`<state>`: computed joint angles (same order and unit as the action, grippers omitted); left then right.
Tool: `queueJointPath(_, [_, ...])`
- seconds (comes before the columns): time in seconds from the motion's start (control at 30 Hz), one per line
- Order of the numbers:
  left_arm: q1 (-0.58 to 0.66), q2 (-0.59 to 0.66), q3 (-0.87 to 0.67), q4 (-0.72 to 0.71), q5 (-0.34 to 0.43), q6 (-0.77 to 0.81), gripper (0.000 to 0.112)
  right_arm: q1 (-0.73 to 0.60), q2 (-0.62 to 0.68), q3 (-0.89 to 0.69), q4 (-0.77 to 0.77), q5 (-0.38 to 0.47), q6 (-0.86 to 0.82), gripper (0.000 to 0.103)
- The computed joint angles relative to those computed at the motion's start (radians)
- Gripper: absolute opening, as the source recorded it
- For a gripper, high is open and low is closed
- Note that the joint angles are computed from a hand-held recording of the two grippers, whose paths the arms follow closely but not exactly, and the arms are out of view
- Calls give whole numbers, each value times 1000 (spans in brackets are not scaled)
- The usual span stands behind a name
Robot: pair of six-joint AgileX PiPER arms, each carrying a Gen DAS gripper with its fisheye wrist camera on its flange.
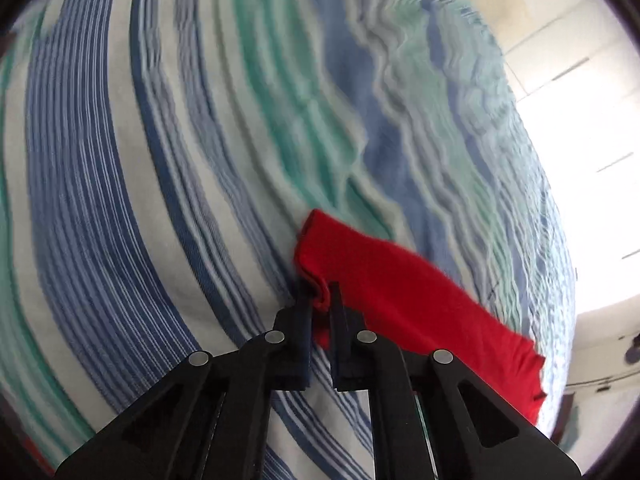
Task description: Fold small clothes
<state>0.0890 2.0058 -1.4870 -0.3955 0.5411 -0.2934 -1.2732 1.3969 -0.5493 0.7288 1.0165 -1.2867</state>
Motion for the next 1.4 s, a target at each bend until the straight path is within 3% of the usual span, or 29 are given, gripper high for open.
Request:
queueJointPath(0.07, [-74,-57,-16,187,-3,-96,4,-2,4,0,6,1,-4,72])
queueJointPath(0.2, [-295,-112,-170,458,76,-180,4,-5,17,0,22,6,-23,72])
queueJointPath(0.3, [-515,-72,-388,556,149,-164,4,-7,32,-3,32,14,-39,72])
queueJointPath(0.43, [-764,1,-582,531,194,-60,5,-51,50,-15,43,56,-63,72])
queueJointPath(0.53, [-930,103,-668,552,260,-27,17,-82,64,-26,48,81,-69,72])
queueJointPath(0.6, [-1009,120,-564,627,259,-88,40,-92,72,-33,52,91,-69,72])
queueJointPath(0.63, [-1023,94,-464,646,236,-111,41,-97,74,-35,53,96,-69,72])
queueJointPath(0.73, [-976,-27,-164,590,225,-93,41,-112,76,-38,54,114,-81,72])
queueJointPath(0.83, [-831,-218,120,531,140,-58,45,-127,82,-40,56,129,-96,72])
queueJointPath(0.9, [-693,-307,218,514,133,-47,50,-131,93,-43,62,130,-96,72])
queueJointPath(1.07, [-480,-357,315,466,105,-11,52,-143,79,-41,95,125,-101,72])
queueJointPath(1.23, [-473,-334,361,504,41,-91,61,-210,-7,-56,157,99,-154,72])
queueJointPath(1.4, [-487,-330,377,528,21,-120,71,-237,65,-95,158,47,-101,72])
